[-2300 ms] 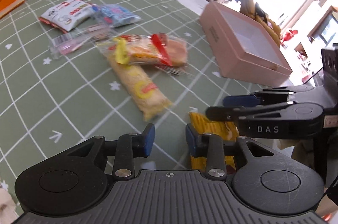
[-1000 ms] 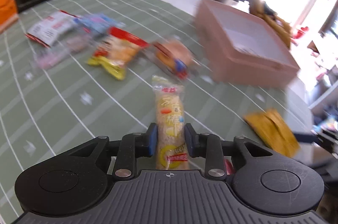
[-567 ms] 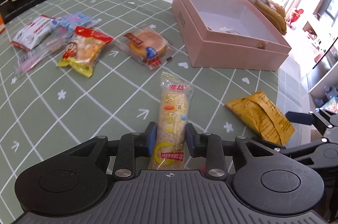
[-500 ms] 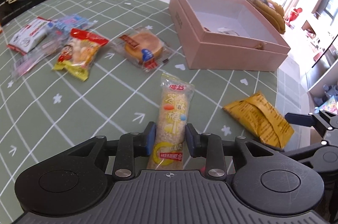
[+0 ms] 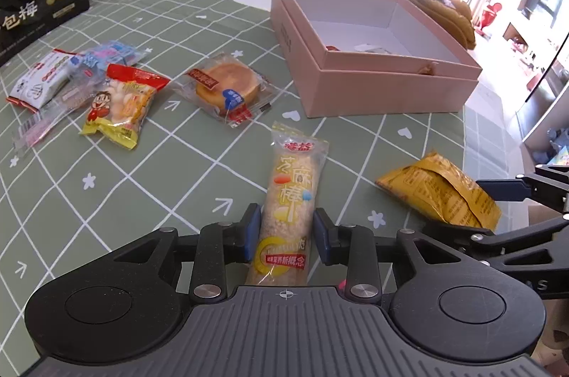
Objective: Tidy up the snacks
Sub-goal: 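Grasp the sesame stick with the left tool while the right tool grasps the yellow pack, then carry the sesame stick and yellow pack into the pink box and release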
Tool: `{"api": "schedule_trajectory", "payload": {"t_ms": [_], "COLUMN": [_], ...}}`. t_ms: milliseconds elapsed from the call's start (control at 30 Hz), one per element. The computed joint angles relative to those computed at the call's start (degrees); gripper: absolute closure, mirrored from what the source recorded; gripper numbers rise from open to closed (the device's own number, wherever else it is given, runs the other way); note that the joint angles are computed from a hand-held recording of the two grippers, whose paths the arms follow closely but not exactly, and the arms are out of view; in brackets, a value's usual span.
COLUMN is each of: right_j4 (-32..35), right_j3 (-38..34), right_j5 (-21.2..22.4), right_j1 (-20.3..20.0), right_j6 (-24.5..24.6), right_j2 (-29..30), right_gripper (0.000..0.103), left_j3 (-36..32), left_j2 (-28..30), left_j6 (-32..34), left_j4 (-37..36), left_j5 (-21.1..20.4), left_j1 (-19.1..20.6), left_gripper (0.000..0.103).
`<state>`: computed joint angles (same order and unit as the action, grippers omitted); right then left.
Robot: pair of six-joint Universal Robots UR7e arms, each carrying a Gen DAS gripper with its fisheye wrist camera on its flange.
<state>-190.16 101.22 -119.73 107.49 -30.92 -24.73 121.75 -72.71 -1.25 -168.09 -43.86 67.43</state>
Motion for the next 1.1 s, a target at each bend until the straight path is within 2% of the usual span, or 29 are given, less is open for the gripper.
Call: {"api": "schedule_trajectory", "payload": {"t_ms": [200, 267, 333, 400, 500, 567, 600, 633, 700, 867, 1100], "right_j4": [0.11, -0.14, -0.50, -1.19, -3.32, -3.47, -3.21, -2.86, -2.91, -0.30, 3.97], "right_j3": [2.39, 3.16, 4.07, 4.98, 5.86, 6.03, 6.23, 6.50, 7.32, 6.72, 1.10], "right_j5": [0.63, 0.91, 1.17, 1.91, 2.95, 2.99, 3.12, 3.35, 3.94, 4.05, 2.86], "right_j1": [0.76, 0.84, 0.89, 0.78, 0.52, 0.42, 0.30, 0.12, -0.43, -1.53, -2.04], "right_j6": [0.07, 0.60, 1.13, 1.52, 0.59, -0.44, -0.83, -1.05, -1.56, -1.67, -2.94], "right_j2": [-2.09, -2.93, -3.94, -4.92, -5.57, -5.84, -6.10, -6.42, -7.02, -6.74, -2.83], "right_gripper": [0.030, 0.038, 0.053, 0.057, 0.057, 0.056, 0.047, 0.032, 0.020, 0.020, 0.020], "left_j3": [1.89, 3.68, 5.28, 6.54, 6.95, 7.18, 7.43, 7.58, 7.63, 7.72, 7.31], "left_j2": [-0.98, -1.66, -2.66, -3.79, -5.38, -6.32, -6.98, -7.50, -8.34, -8.62, -8.20], "left_j6": [-1.05, -0.75, -0.74, -0.61, -0.96, -1.13, -1.68, -2.81, -5.57, -7.88, -7.14], "left_j4": [0.91, -0.11, -1.44, -3.59, -4.54, -4.14, -3.66, -2.82, -0.60, -0.34, 1.35], "left_j5": [1.66, 2.11, 2.27, 1.98, 0.76, 0.42, 0.36, 0.42, 0.35, -0.83, -1.19], "left_j1": [-1.67, -2.74, -3.82, -4.85, -5.94, -6.78, -7.25, -7.57, -7.94, -7.86, -8.45], "left_gripper": [0.070, 0.070, 0.070, 0.070, 0.071, 0.071, 0.071, 0.071, 0.071, 0.071, 0.071]}}
